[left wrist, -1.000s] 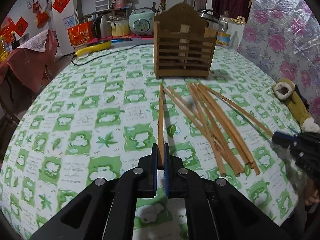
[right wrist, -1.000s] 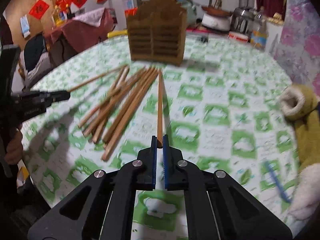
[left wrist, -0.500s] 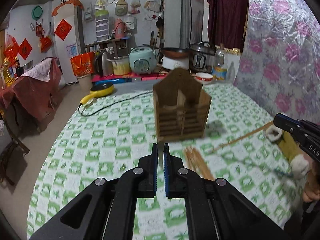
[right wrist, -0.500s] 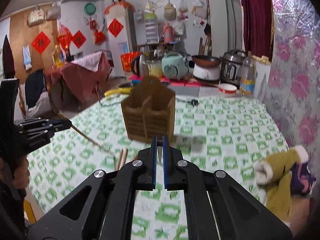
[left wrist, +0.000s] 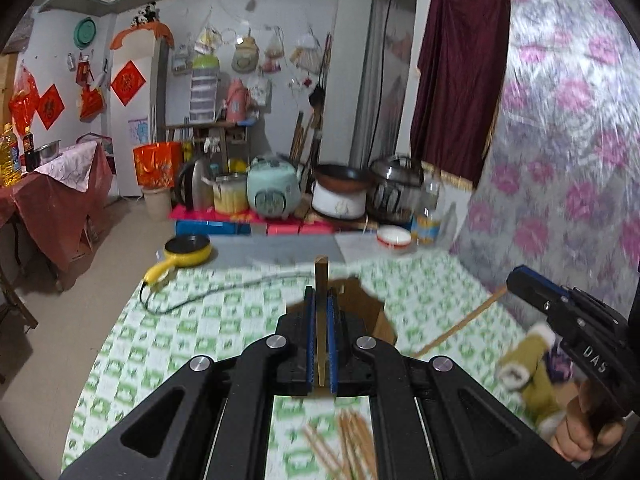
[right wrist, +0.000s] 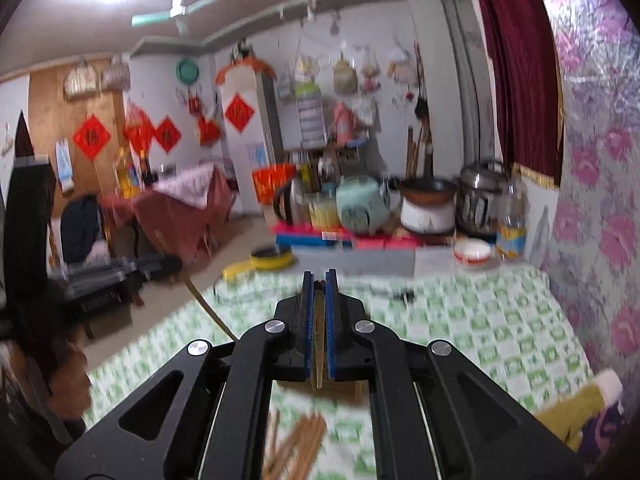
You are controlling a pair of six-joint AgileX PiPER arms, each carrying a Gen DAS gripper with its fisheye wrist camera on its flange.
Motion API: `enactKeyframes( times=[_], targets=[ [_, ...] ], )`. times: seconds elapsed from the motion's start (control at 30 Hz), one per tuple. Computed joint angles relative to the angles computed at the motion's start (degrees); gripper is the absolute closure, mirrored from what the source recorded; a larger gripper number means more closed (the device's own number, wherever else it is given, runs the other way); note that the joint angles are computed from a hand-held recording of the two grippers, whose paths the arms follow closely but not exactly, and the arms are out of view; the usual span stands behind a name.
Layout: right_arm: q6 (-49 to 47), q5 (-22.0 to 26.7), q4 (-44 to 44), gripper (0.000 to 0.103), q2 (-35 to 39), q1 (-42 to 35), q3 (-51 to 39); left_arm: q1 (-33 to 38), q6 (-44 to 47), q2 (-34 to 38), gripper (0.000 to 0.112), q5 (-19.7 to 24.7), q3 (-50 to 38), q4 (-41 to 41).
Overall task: Organize utensils
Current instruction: 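Lift the held chopsticks and carry both tools over the wooden holder, then drop the chopsticks into the holder by opening both tools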
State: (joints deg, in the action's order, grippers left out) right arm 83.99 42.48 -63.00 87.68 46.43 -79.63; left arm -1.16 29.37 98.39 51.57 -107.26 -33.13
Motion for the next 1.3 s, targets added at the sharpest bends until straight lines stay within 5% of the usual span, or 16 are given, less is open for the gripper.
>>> enactKeyframes(
  times=[0.2,0.57,0.6,0.67,0.7,0.73,1.3],
  targets=[
    [4.6,-0.9,-4.6,0.097,6.9,-5.0,-6.4,-2.8,-8.7,7.8,0.106,-3.4,-9.5,4.4],
    [-8.2,-13.4,13.2,0.097,14.8,-15.7,-8.3,-4.3,-14.9,21.6,0.106,-1.3,-19.9,9.4],
    [-10.1,-13.0,14.3,0.096,15.7,-15.7,-9.0,-4.4,-16.0,22.4,0.104,-0.8,-20.6,10.2],
    [-9.0,-11.9,12.8,0.089,16.2,-15.2,-9.2,-4.2,-17.8,23.2,0.068,0.3,-21.2,11.3],
    [-8.4,-11.4,12.0,0.082,16.2,-15.1,-9.1,-3.7,-17.6,22.6,0.04,-0.4,-19.8,10.7],
    [-7.7,-11.2,11.4,0.075,15.9,-14.7,-8.9,-3.5,-17.8,21.8,0.035,-1.9,-18.3,10.2],
    [4.3,-7.5,0.0,0.039,11.0,-11.0,-3.6,-3.9,-22.1,15.4,0.016,-9.0,-9.8,16.3]
  ],
)
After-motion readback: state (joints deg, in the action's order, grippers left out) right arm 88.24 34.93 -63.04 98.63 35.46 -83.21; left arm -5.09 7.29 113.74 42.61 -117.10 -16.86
